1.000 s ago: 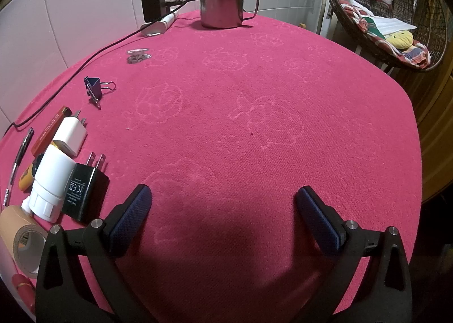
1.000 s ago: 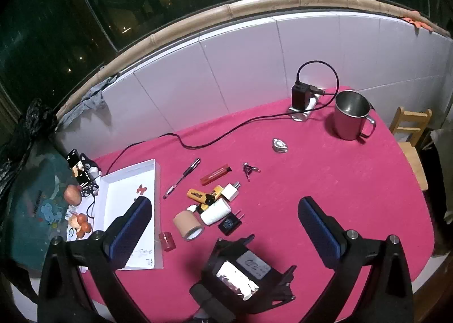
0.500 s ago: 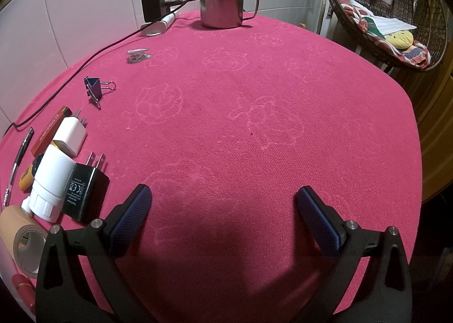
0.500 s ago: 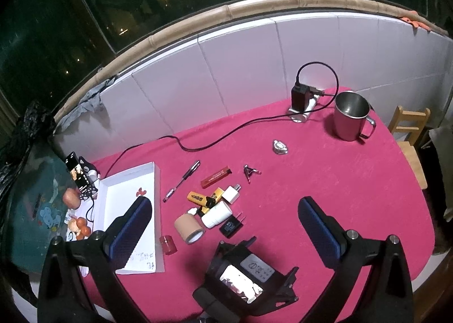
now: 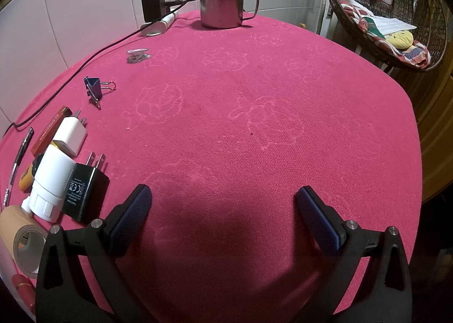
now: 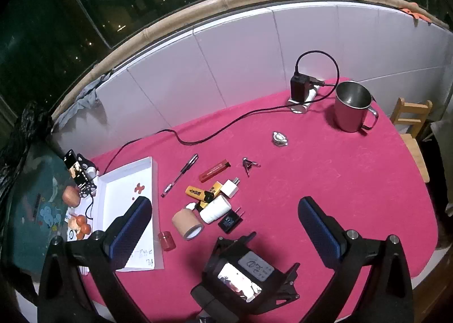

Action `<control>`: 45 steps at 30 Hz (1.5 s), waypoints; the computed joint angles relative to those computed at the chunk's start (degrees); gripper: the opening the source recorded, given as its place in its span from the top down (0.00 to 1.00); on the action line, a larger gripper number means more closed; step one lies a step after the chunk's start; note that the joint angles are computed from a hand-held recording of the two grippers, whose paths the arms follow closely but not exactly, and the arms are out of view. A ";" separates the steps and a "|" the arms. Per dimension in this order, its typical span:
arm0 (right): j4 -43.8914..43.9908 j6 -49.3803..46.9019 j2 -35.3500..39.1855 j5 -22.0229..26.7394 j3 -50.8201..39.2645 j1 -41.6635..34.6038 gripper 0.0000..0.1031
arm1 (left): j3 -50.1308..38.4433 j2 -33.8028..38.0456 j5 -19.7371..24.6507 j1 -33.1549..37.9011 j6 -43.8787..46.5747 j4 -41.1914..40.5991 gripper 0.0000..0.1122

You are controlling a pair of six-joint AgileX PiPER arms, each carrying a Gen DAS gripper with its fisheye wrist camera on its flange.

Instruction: Organize rigid objects

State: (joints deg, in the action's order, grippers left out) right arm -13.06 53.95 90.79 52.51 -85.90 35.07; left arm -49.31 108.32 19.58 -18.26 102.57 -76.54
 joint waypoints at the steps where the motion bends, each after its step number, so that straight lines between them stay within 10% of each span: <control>1: 0.22 -0.12 0.04 -0.03 0.05 -0.12 0.00 | -0.09 0.12 -0.01 0.00 0.09 -0.08 0.08; 39: -6.87 7.09 -5.63 0.46 4.74 -4.12 0.00 | -0.99 0.04 0.13 -0.25 -7.33 7.19 0.08; 45: -8.38 7.99 -10.86 -5.77 10.41 -5.50 0.00 | -1.11 0.14 0.12 -0.26 -7.41 7.26 0.08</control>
State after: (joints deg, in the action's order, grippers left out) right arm -21.44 61.94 79.93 46.74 -75.49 29.56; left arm -50.42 108.46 19.70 -18.51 95.16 -69.28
